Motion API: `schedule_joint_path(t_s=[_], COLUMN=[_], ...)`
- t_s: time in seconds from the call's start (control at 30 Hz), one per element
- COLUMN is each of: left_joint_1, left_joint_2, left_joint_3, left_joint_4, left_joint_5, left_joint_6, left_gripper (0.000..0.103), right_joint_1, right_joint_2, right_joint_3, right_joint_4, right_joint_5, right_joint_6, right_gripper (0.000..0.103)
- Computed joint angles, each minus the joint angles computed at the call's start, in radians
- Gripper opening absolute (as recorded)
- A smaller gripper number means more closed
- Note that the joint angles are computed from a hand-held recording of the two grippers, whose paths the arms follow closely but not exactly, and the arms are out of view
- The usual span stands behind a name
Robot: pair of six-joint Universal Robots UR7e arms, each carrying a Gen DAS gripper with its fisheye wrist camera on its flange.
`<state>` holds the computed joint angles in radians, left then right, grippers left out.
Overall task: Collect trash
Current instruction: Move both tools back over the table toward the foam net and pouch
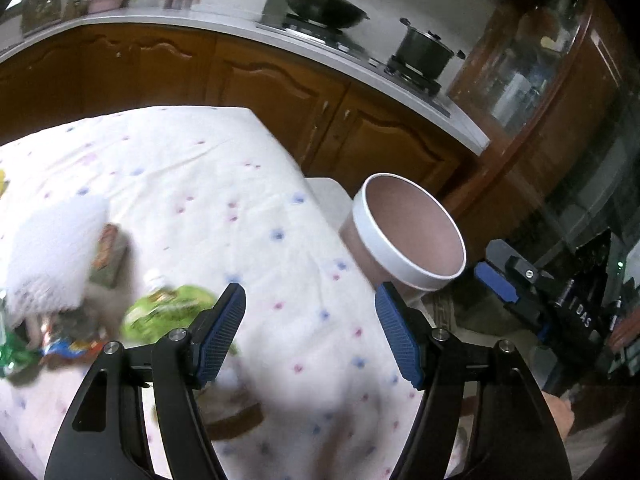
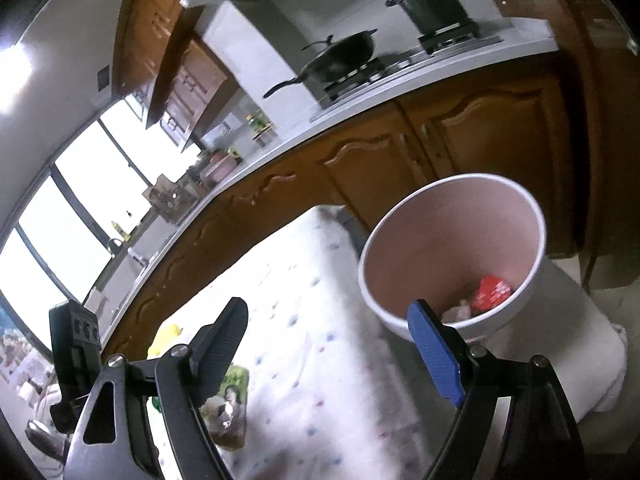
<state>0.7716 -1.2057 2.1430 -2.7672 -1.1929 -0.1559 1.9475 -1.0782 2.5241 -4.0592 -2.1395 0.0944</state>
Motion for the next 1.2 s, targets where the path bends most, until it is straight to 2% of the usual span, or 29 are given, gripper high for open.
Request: schedule_joint_path(t_s=[0.27, 0.57, 0.93, 1.2], left_joint_1=[0.012, 0.064, 0.112, 0.149], left_joint_2=[-0.133, -0.251, -0.313, -0.296], left_joint_3=[0.081, 0.125, 0.124, 0.076], left_joint_4=[0.02, 0.04, 0.044, 0.027], left_joint_5=[0.04, 0.068, 0.081, 0.068], left_joint_6=[-0.009, -0.041, -0.057, -0.054], left_gripper=[0.068, 0.069, 0.069, 0.069], right_joint_1=[0.046, 0.088, 0.146, 0.179], right_joint_2=[0.08, 0.147, 0.231, 0.271], right_joint_3=[-0.042, -0.086, -0.149, -0.198], right_joint_4=[0.032, 0.079, 0.149, 0.21], right_joint_5=[0.002, 0.01, 0.0, -0.005], right_joint_6=[0.027, 0.041, 0.053, 0.057], right_gripper=[0.084, 0.084, 0.084, 0.084])
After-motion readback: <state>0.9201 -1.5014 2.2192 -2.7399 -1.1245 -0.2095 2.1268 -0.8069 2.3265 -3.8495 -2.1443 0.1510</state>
